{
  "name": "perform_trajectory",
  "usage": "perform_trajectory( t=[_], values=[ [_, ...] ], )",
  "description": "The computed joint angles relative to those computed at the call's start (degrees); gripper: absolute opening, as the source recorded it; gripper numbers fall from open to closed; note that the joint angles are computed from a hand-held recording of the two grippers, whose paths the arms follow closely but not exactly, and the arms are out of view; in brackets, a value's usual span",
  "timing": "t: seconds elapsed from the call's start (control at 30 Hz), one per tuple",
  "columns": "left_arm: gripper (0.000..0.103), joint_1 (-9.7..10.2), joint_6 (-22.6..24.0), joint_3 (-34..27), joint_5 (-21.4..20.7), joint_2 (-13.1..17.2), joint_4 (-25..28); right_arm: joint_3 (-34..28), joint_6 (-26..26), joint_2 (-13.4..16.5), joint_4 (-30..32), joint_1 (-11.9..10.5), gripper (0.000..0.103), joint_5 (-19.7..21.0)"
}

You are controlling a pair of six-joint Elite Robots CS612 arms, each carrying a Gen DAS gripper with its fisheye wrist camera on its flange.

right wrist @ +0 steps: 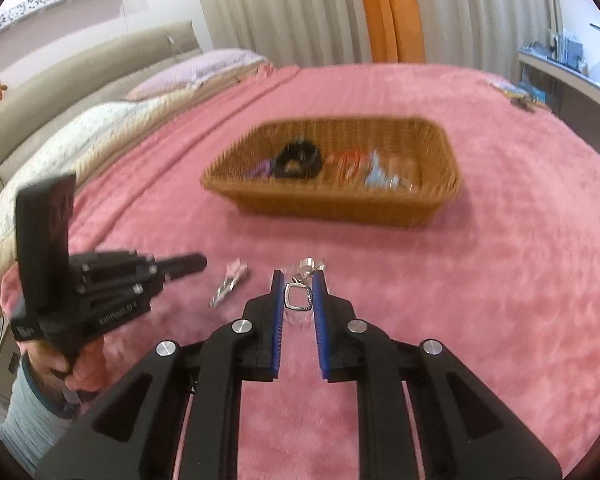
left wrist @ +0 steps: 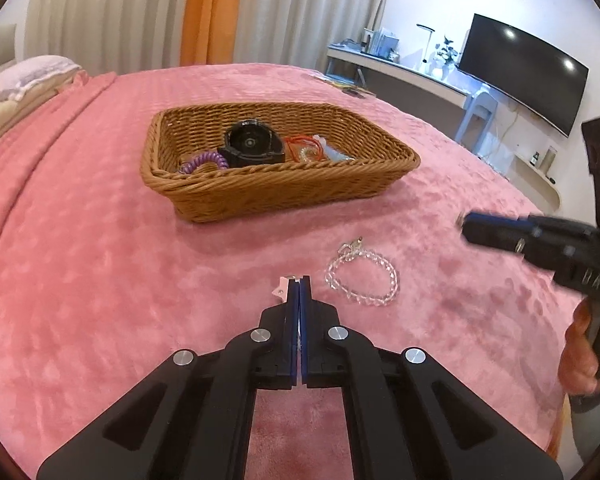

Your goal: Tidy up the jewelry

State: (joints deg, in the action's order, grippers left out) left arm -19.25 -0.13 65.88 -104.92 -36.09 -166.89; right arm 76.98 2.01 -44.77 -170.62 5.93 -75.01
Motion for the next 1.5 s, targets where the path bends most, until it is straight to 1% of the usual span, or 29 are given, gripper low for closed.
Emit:
perform_trajectory(
  t=[0.07, 0.13, 0.17, 0.2, 0.23, 0.27, 0.33, 0.37, 0.4, 0.43, 0.53, 0.57, 0.67, 0.8, 0.9, 0.97, 1.03, 1.07, 1.1, 1.13, 1.23, 1.33, 1.4, 1.5],
  values=[
    [0.000, 0.06, 0.69, -0.25, -0.37, -0.07, 1.37, -0.02, 0.36, -0.14, -0.51, -0.17, 0.012, 0.23],
    [0.000, 0.27, 0.85, -0.73, -1.85, -0.05, 3.57, -0.16, 0.71, -0.10, -0.56, -0.34, 0.012, 0.81],
    [0.014, 0.30, 0.52, -1.01, -2.07, 0.05, 4.48, -0.18, 0.84, -0.07, -0.48, -0.39, 0.012, 0.98],
    [0.034, 0.18, 0.29, -1.22, -1.55, 0.11, 5.36, -0.19, 1.01, 0.02, -0.33, -0.41, 0.012, 1.14],
    [0.039, -0.07, 0.44, -1.27, -0.34, 0.18, 5.63, -0.10, 1.11, 0.01, -0.21, -0.51, 0.012, 1.37],
    [0.040, -0.49, 1.44, -1.55, 1.37, 0.26, 6.58, -0.04, 1.35, 0.04, -0.02, -0.54, 0.012, 1.66],
    [0.040, -1.19, 2.88, -2.74, 3.94, 0.69, 9.75, 0.02, 1.68, 0.16, 0.35, -0.64, 0.012, 2.19],
    [0.034, -1.56, 3.50, -3.43, 5.30, 0.97, 11.28, 0.01, 1.68, 0.18, 0.46, -0.61, 0.012, 2.10],
    [0.017, -1.96, 4.12, -4.35, 6.93, 1.34, 13.43, -0.06, 1.66, 0.24, 0.61, -0.58, 0.012, 1.99],
    [0.012, -2.25, 4.32, -4.80, 8.88, 1.62, 13.83, 0.02, 1.60, 0.20, 0.61, -0.67, 0.012, 2.12],
    [0.011, -2.47, 4.60, -3.74, 10.12, 1.20, 11.25, -0.01, 1.27, 0.01, 0.33, -0.78, 0.012, 2.13],
    [0.011, -2.47, 4.19, -3.08, 10.62, 0.84, 9.49, -0.02, 1.02, -0.14, 0.14, -0.77, 0.012, 1.96],
    [0.011, -1.82, 2.01, -2.04, 8.56, -0.28, 5.01, -0.90, 0.17, -0.39, -0.55, -0.79, 0.012, 1.47],
    [0.011, -1.55, 1.31, -2.13, 7.75, -1.71, -1.86, -3.95, -0.40, 0.06, -1.52, -0.63, 0.012, -0.35],
    [0.011, -1.69, 0.92, -5.16, 8.08, -1.08, -3.55, -8.89, -0.33, 2.05, -1.09, -0.47, 0.012, -1.86],
    [0.011, -1.68, 0.51, -8.38, 8.04, 0.32, -3.45, -12.28, 0.30, 3.64, 0.48, -0.55, 0.012, -1.82],
    [0.011, -1.59, -0.27, -12.37, 7.82, 2.49, -2.40, -16.56, 1.40, 5.91, 2.72, -0.64, 0.012, -1.88],
    [0.011, -1.64, -0.51, -13.76, 7.97, 3.33, -1.99, -19.10, 1.89, 7.32, 4.38, -0.77, 0.012, -1.41],
    [0.011, -1.69, -0.81, -16.04, 8.61, 4.82, -1.35, -21.52, 2.48, 8.72, 6.13, -0.99, 0.012, -0.52],
    [0.011, -1.77, -1.12, -16.99, 8.98, 5.50, -1.09, -23.72, 3.03, 9.96, 7.69, -1.13, 0.012, -0.25],
    [0.011, -1.64, -3.88, -23.68, 9.25, 9.83, 2.52, -28.46, 4.39, 13.08, 10.02, -1.03, 0.012, -2.87],
    [0.011, -1.34, -6.24, -28.71, 8.74, 13.17, 5.36, -32.23, 6.32, 15.77, 12.96, -1.32, 0.012, -3.15],
    [0.011, -1.17, -6.79, -30.78, 8.36, 14.65, 6.76, -34.60, 6.92, 17.45, 15.40, -1.48, 0.012, -3.80],
    [0.011, -0.96, -6.13, -31.56, 8.35, 15.51, 7.41, -37.03, 6.84, 19.18, 18.36, -1.60, 0.012, -4.15]
  ],
)
